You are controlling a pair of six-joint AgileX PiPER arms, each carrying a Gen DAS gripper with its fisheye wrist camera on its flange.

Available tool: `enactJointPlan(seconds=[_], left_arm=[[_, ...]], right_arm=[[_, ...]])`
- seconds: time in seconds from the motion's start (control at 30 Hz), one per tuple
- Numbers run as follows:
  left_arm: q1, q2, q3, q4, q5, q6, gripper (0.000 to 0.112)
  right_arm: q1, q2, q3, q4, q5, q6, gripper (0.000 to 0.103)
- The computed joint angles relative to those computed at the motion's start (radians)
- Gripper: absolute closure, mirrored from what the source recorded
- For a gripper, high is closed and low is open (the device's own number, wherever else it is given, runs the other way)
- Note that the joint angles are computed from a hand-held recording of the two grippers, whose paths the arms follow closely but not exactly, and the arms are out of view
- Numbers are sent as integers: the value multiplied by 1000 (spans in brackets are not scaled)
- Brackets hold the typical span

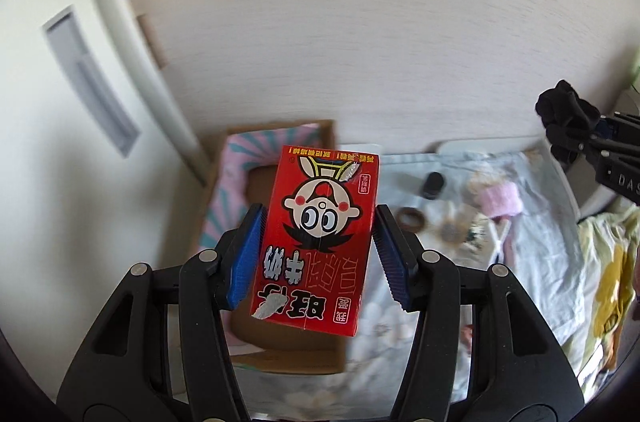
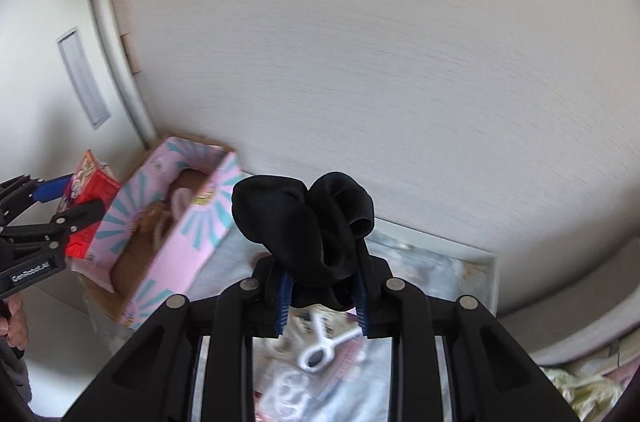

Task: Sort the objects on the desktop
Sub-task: 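Carry the carton and scrunchies into the box and open both tools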

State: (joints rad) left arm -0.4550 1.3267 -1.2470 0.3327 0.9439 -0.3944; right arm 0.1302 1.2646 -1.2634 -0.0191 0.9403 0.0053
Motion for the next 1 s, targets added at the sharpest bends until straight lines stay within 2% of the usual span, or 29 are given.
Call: enactJointPlan(seconds=[0.23,0.47,0.57,0.7,0.77,0.87,1.0], left_arm=[[220,-41,54,-93,-49,163,61],[375,14,163,-200,-140,303,61],[409,57,194,-240,-147,353,61],[442,101,229,-301,-161,417,61],[436,114,242,-282,-177,411,61],[410,127,253,-211,-201,365,61],[434,133,258,-259,-216,421,61]], right_arm=[[207,197,-130,76,-46,41,79],[341,419,-259,84,-57,53,79],[378,507,-299,46,-45,111,79],[382,544,-314,91,-12,105,79],[403,608,-353,84,-19,121,79],[412,638,-373,82,-15,123,79],[414,647,-382,85,-18,129,79]])
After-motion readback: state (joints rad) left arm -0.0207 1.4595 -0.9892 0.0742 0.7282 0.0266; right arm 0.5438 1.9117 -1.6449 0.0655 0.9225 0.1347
